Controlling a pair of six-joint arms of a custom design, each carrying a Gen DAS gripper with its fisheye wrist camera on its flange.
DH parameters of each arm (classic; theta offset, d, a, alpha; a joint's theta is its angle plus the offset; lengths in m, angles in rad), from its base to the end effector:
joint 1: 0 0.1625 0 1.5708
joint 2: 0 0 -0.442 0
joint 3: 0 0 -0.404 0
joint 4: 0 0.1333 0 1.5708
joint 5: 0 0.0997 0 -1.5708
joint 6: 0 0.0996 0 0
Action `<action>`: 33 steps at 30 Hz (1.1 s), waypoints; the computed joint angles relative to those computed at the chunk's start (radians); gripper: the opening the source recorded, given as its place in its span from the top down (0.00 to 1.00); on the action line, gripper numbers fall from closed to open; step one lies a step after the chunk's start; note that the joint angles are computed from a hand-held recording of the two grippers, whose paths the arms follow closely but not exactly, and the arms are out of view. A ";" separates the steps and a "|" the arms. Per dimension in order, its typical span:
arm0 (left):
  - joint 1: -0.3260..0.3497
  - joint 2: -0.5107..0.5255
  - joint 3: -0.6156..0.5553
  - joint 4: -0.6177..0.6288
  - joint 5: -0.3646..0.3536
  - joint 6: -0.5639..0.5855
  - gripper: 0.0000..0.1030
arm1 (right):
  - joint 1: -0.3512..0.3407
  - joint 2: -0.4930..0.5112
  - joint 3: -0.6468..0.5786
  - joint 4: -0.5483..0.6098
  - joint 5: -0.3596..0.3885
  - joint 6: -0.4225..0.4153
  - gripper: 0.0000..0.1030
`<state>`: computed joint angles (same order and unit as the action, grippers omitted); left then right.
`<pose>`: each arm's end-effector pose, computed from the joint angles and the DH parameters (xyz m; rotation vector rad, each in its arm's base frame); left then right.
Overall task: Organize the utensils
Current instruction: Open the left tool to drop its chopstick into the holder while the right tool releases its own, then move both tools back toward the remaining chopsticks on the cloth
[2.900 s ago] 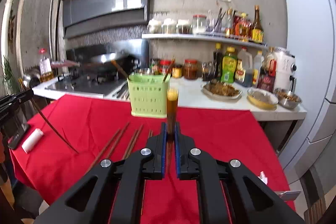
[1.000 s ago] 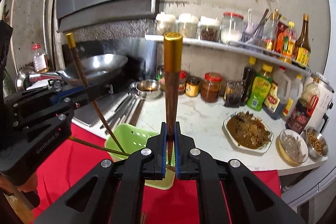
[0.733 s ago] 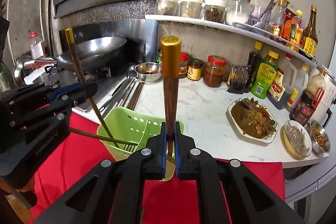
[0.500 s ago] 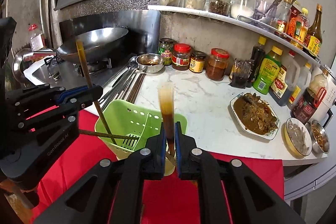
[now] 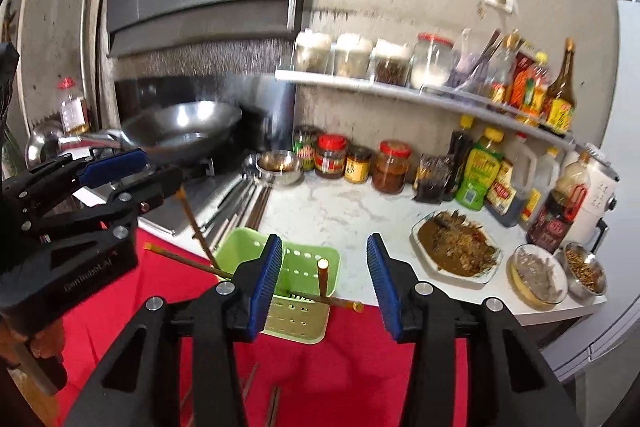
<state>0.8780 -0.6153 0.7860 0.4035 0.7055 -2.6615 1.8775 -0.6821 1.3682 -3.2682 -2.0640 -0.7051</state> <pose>-0.3239 -0.7177 0.2302 0.7212 2.0371 -1.2366 0.3185 -0.7204 0.2231 0.8158 -2.1196 1.1088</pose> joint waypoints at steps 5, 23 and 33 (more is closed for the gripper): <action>-0.055 -0.133 0.214 -0.087 -0.079 -0.026 0.53 | 0.024 -0.102 0.171 -0.103 0.003 0.003 0.55; -0.092 -0.395 0.969 -0.119 -0.235 -0.535 0.52 | -0.106 -0.205 0.803 -0.547 0.047 0.054 0.55; -0.076 -0.346 1.063 -0.061 -0.173 -0.743 0.52 | -0.166 -0.153 0.870 -0.596 0.056 0.083 0.56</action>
